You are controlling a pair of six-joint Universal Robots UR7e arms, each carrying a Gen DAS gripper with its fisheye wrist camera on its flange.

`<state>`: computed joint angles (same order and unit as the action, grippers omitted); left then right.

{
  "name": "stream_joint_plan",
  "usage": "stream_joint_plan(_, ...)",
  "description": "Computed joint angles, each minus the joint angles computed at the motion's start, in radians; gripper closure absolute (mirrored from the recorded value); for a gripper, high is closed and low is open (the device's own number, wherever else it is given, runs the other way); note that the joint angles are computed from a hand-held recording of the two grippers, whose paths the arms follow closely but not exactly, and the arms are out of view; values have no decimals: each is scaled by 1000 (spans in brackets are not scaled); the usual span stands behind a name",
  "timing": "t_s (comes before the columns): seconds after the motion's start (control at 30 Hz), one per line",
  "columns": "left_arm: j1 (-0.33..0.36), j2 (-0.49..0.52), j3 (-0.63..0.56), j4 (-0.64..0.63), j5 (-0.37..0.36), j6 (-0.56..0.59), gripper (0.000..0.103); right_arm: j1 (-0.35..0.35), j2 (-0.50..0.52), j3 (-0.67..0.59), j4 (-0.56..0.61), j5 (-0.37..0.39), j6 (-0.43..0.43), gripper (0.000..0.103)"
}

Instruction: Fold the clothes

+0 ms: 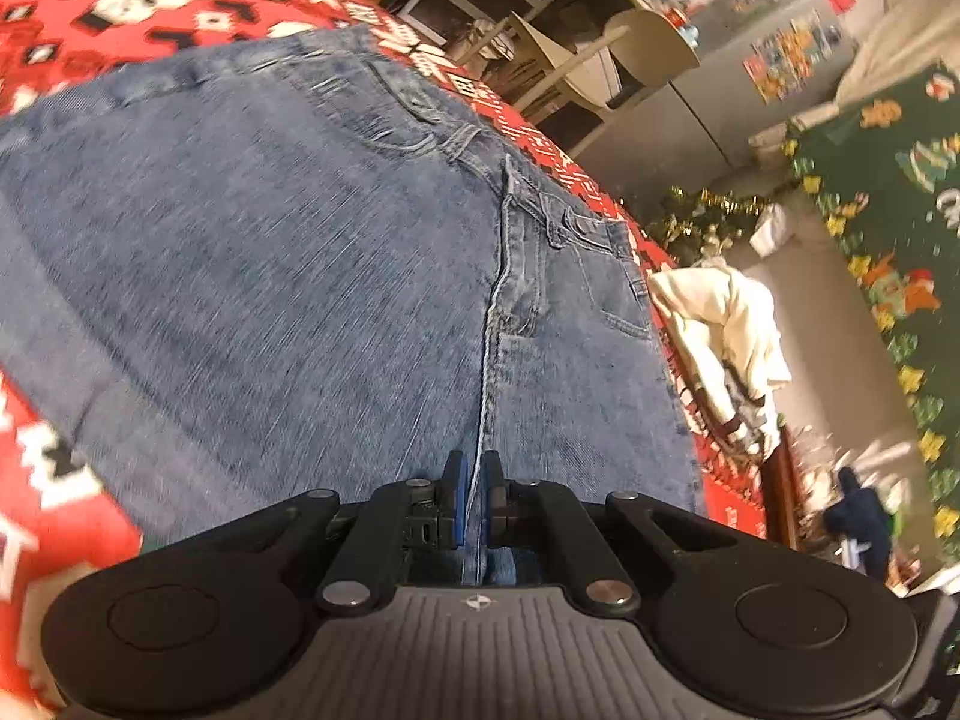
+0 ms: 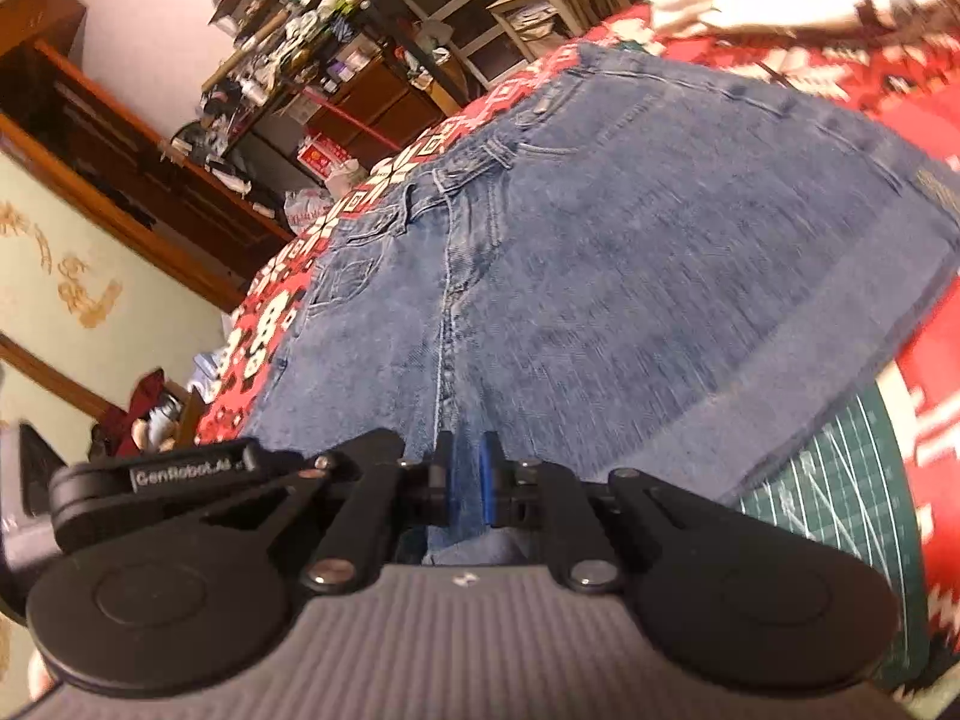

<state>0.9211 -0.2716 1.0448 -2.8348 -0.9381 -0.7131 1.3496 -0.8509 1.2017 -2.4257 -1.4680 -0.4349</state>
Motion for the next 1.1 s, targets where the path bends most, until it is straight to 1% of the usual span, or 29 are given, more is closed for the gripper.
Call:
stream_joint_plan(0.07, 6, 21, -56, 32, 6, 38, 101, 12, 16, -26, -24, -22, -31, 94)
stream_joint_plan(0.17, 19, 54, -140, 77, 7, 83, 101, 33, 58, -98, -68, -74, -80, 93)
stream_joint_plan(0.23, 30, 73, -187, 108, 6, 106, 101, 50, 94, -150, -100, -133, -137, 93)
stream_joint_plan(0.33, 41, 92, -225, 116, 16, 125, 101, 69, 150, -220, -147, -203, -224, 93)
stream_joint_plan(0.43, 48, 109, -261, 143, 40, 137, 101, 76, 196, -273, -163, -240, -259, 93)
stream_joint_plan(0.53, 54, 125, -298, 187, 73, 144, 101, 79, 220, -289, -173, -277, -298, 93)
stream_joint_plan(0.57, 55, 126, -298, 185, 73, 144, 101, 80, 229, -298, -168, -288, -304, 93)
stream_joint_plan(0.63, 56, 124, -292, 178, 72, 145, 101, 81, 230, -284, -175, -305, -314, 93)
stream_joint_plan(0.77, 47, 110, -267, 190, 93, 147, 101, 85, 198, -223, -194, -326, -352, 93)
stream_joint_plan(1.0, 17, 45, -148, 231, 115, 73, 101, 88, 105, -87, -207, -370, -371, 93)
stream_joint_plan(1.1, 5, 20, -97, 238, 111, 48, 101, 83, 59, -33, -199, -379, -370, 93)
